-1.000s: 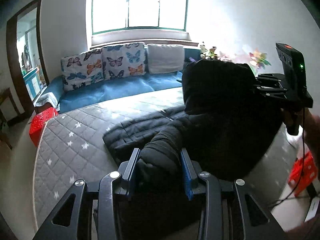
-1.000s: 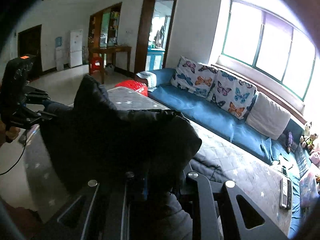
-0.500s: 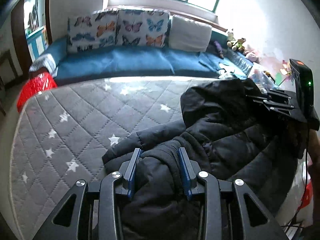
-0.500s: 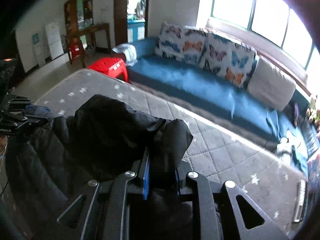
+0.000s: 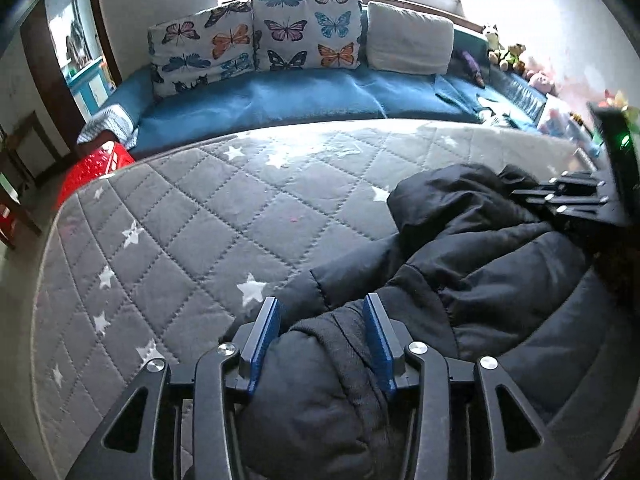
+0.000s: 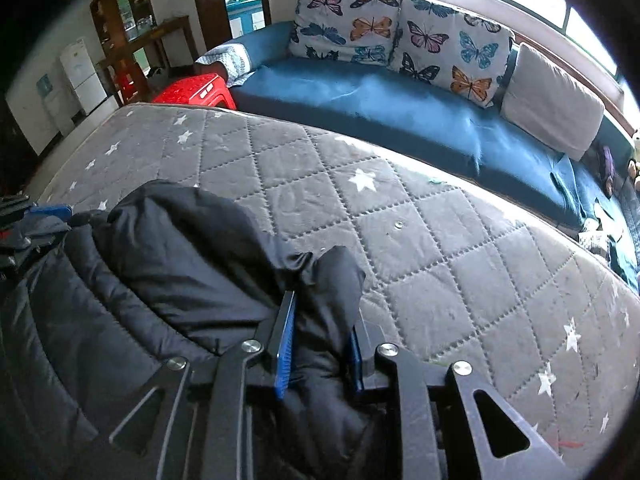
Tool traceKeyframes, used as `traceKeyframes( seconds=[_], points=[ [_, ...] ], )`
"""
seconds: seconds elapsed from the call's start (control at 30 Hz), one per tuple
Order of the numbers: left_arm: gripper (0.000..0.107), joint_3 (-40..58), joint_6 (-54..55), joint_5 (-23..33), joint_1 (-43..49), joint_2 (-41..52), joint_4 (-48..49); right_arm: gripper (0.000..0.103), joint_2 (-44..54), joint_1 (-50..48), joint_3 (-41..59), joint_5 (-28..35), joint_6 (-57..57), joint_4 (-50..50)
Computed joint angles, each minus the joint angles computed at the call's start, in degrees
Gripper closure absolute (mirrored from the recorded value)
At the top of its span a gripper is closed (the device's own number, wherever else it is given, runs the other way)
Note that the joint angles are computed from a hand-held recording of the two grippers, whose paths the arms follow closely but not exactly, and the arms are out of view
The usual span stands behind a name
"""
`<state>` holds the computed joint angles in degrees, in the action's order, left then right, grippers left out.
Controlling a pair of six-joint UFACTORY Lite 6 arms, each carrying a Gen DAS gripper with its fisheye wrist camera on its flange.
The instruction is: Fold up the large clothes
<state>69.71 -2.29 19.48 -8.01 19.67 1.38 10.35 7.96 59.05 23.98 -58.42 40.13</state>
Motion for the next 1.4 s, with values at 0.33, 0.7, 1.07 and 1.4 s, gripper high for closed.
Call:
traceKeyframes(
  seconds=[0.33, 0.7, 1.07, 1.4],
  points=[
    [0.052, 0.4, -7.1, 0.1, -0.9, 0.6, 7.3, 0.075, -22.5, -7.4, -9.1, 8.5, 2.2, -1.1],
    [0.045, 1.2, -7.7, 2.2, -0.5, 0.1, 6.7, 0.078, -16.2, -14.7, -14.9, 5.1, -11.4, 6.9],
    [0.038, -0.5, 1.4, 7.2, 2.8, -7.2, -6.4, 0.077, -21.2, -14.6, -16.1, 4.9, -9.6, 6.2],
    [0.038, -14.4, -12.1, 15.4, -11.5, -36.9, 3.6, 0.075, -45.0, -10.2, -24.5, 15.0, 7.3, -8.6]
  ],
)
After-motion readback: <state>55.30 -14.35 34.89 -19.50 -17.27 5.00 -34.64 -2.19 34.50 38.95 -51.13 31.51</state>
